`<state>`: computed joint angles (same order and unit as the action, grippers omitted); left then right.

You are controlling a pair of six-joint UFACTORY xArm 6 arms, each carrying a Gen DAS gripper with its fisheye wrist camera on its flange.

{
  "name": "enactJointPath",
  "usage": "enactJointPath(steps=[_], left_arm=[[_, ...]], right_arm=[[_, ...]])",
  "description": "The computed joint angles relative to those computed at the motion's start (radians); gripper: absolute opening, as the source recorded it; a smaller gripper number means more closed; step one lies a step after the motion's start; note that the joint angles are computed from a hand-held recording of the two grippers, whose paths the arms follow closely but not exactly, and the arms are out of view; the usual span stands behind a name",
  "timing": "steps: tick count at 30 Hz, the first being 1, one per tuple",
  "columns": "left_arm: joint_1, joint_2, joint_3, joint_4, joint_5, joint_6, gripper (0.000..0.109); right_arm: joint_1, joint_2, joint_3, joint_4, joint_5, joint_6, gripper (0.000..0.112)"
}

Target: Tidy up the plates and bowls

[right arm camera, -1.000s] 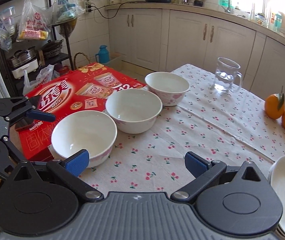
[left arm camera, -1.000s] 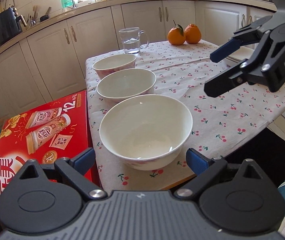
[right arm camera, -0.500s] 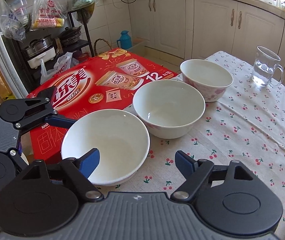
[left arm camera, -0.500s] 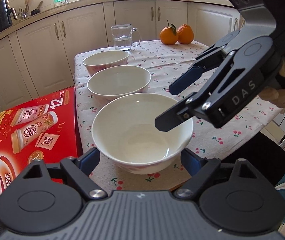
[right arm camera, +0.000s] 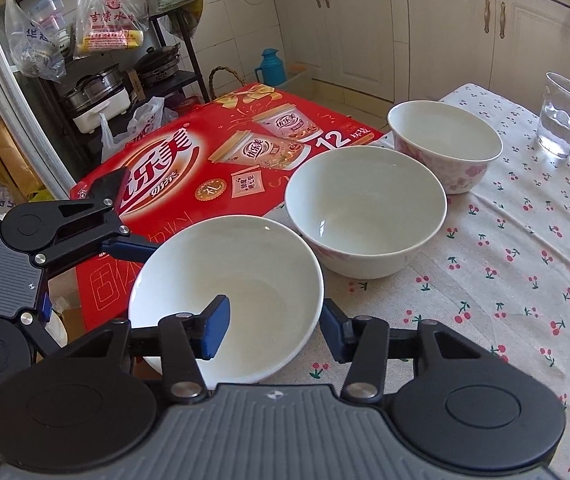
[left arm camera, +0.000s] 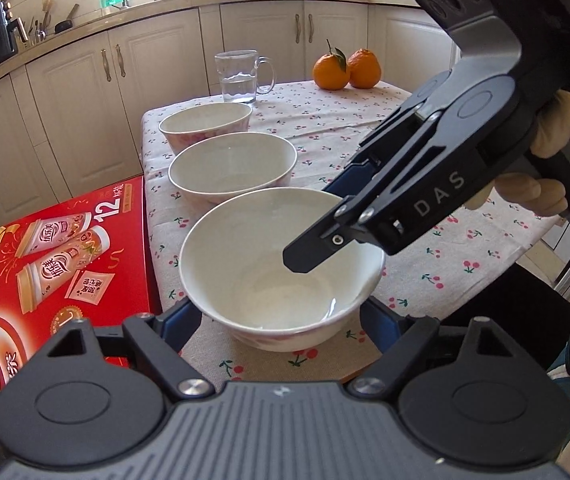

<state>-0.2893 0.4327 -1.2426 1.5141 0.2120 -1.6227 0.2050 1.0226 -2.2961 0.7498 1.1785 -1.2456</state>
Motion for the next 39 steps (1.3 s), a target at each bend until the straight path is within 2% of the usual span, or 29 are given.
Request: enactJointPath(steps=[16,24,31,39], left_arm=[[-0.015,-0.01,-0.008,-0.085,0.001,0.103,0.085],[-0.033,0.036,-0.08,-0.148,-0.029,0.206,0.085],[-0.049,0.124,-0.185,-0.254,-0.076,0.344,0.085],[-0.066,0.221,-0.295,-0.453,-0.119,0.569,0.085]], right_arm=[[-0.015,-0.05,0.064,0.018,-0.012,-0.029,0.054],[-0.055,-0.1,0.134,0.049,-0.044,-0.054,0.054],[-0.099,-0.113,0.152,0.055,-0.076,-0.044,0.054],[-0.138,-0.106,0.142,0.038,-0.111,-0.033,0.054]])
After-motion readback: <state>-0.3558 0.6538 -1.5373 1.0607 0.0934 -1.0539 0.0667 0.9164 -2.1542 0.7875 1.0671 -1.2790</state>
